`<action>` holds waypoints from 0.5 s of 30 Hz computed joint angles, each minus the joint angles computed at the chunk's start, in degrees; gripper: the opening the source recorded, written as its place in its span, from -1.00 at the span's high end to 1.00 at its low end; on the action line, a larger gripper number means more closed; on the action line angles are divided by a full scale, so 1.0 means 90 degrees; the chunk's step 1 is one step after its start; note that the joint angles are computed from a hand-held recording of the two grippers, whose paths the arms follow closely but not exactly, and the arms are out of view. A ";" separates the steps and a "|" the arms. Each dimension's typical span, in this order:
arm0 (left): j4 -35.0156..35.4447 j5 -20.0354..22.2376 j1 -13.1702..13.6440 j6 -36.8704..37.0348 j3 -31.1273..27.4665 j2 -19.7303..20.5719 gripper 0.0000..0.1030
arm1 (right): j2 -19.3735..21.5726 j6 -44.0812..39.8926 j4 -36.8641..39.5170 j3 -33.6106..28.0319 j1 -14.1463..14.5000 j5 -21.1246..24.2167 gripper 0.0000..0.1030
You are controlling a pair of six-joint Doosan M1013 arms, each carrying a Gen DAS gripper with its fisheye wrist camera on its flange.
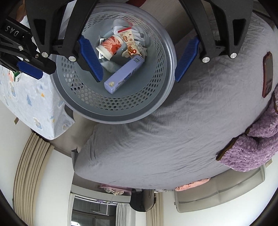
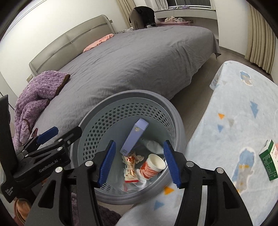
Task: Collect trash
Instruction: 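Move both open tools back over the mattress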
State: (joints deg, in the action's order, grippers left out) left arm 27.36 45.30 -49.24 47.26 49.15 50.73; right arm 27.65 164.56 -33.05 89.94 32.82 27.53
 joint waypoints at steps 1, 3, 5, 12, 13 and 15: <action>0.0024 0.0011 -0.0009 -0.0013 -0.0006 0.0003 -0.62 | -0.0006 0.0025 -0.0028 0.0007 0.0006 0.0006 -0.07; 0.0052 0.0007 -0.0012 -0.0026 -0.0003 0.0000 -0.65 | -0.0016 0.0067 -0.0081 0.0017 0.0016 0.0026 -0.07; 0.0062 0.0009 -0.0016 -0.0018 -0.0007 0.0001 -0.65 | -0.0023 0.0122 -0.0138 0.0021 0.0027 0.0051 -0.07; 0.0040 -0.0067 -0.0026 0.0068 0.0030 -0.0020 -0.66 | -0.0111 0.0456 -0.0442 0.0125 0.0081 0.0095 -0.07; 0.0052 -0.0078 -0.0033 0.0077 0.0043 -0.0028 -0.66 | -0.0138 0.0541 -0.0510 0.0160 0.0093 0.0093 -0.07; 0.0088 -0.0090 -0.0052 0.0094 0.0060 -0.0043 -0.66 | -0.0181 0.0685 -0.0617 0.0218 0.0110 0.0091 -0.07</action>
